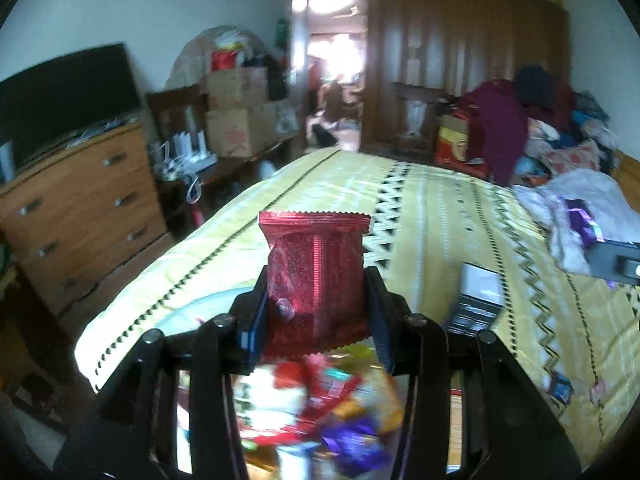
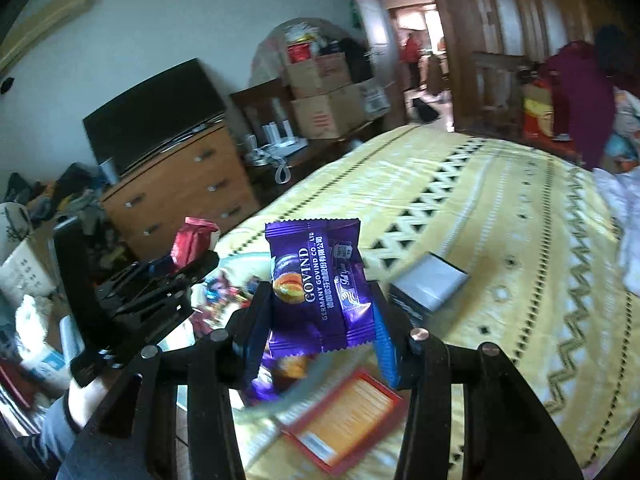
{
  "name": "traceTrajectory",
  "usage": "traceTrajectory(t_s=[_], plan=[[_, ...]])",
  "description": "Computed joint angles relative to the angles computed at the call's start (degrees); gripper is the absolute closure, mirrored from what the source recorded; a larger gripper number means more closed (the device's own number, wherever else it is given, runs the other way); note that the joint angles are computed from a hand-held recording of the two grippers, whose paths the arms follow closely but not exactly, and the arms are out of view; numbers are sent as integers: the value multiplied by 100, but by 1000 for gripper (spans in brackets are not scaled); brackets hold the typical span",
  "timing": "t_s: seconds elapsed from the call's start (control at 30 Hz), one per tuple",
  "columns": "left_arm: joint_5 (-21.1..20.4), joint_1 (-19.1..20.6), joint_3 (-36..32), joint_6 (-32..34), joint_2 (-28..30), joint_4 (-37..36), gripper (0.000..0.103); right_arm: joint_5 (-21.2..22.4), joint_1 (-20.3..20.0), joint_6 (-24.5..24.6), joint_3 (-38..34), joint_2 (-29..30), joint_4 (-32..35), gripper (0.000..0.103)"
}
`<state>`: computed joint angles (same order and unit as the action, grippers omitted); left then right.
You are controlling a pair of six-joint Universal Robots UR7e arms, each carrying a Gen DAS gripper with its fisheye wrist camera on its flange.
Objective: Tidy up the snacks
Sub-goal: 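Carry the red packet and purple packet over the clear bowl with both tools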
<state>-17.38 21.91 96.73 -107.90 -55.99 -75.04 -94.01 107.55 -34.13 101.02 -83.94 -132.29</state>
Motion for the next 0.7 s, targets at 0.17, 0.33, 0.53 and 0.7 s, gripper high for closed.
traceTrajectory(t_s=[0.17, 0.33, 0.53, 0.7], plan=[[-207, 294, 476, 711, -503, -1020, 59, -121, 426, 236, -438, 745, 237, 53], [-203, 461, 635, 732, -761, -1052, 59, -319, 594, 424, -814, 1406, 342, 53], [-219, 568, 911, 1046, -943, -1496, 59, -326, 613, 601, -1054, 1882, 364, 53], [-229, 572, 992, 1071, -975, -1519, 59, -327, 650, 592, -1049, 2038, 348, 53]])
